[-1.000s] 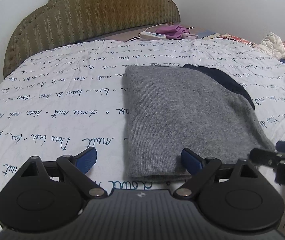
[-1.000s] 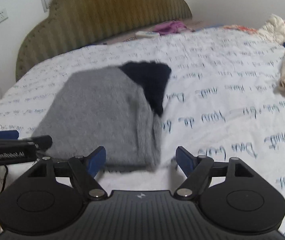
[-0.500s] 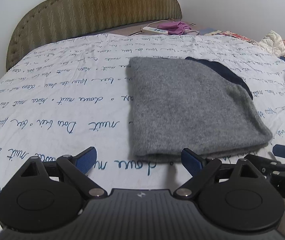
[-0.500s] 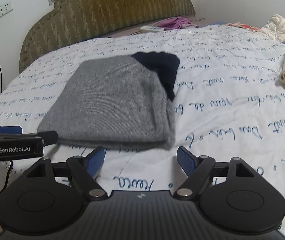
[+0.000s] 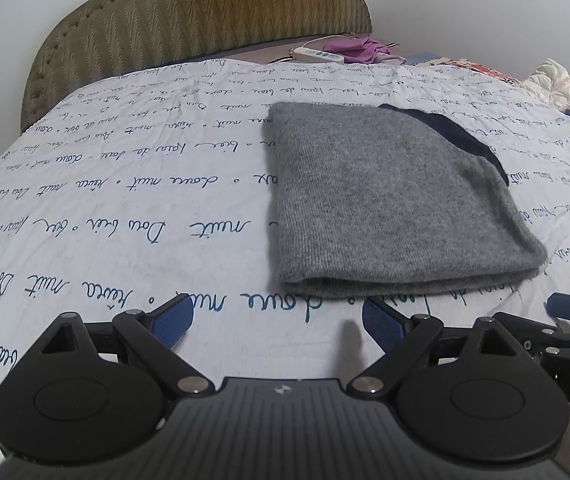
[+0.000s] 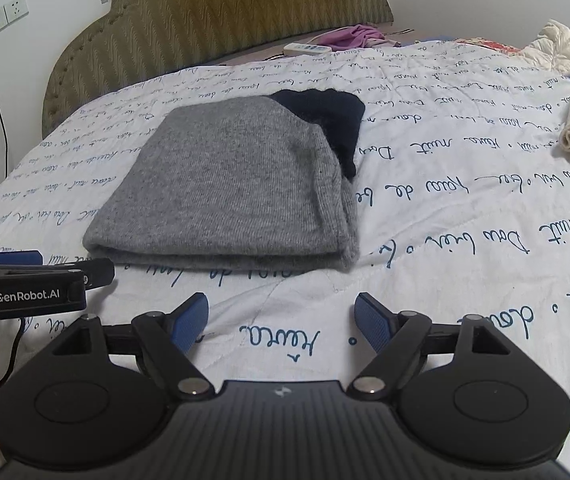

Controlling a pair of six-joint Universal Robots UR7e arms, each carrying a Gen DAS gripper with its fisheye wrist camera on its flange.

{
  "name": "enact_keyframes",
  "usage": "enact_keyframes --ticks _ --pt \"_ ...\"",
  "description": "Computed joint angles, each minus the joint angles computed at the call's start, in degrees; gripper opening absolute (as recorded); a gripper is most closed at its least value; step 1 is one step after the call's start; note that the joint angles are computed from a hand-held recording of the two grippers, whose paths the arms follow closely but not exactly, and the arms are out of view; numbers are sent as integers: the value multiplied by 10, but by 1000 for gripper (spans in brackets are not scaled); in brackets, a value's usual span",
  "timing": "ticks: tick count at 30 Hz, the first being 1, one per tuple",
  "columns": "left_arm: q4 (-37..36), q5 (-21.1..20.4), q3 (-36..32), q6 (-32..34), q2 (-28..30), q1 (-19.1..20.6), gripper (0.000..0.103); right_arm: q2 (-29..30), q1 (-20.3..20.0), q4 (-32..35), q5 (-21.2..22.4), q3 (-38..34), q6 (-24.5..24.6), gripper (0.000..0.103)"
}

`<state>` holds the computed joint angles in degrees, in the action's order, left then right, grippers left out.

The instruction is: Fold small clothes

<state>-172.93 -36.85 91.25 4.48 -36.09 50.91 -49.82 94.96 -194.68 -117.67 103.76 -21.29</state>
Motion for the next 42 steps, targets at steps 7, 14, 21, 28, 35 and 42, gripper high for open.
enact_keyframes --ticks 7,14,21,28,35,42 --pt "-4 3 9 -6 -6 -1 93 -2 2 -3 1 6 -7 82" --pt "-6 5 17 -10 -10 -2 93 -2 6 -7 -5 8 -13 83" --pt "-11 8 24 -18 -11 -1 93 -3 4 -6 -7 10 -7 83" --pt "2 6 25 -35 -13 2 95 -2 4 -9 -8 11 -8 83" --pt "2 11 25 -38 -9 4 99 0 3 -15 -10 11 -12 84" --pt "-37 17 34 -9 -3 4 102 4 1 -17 -17 7 -20 84"
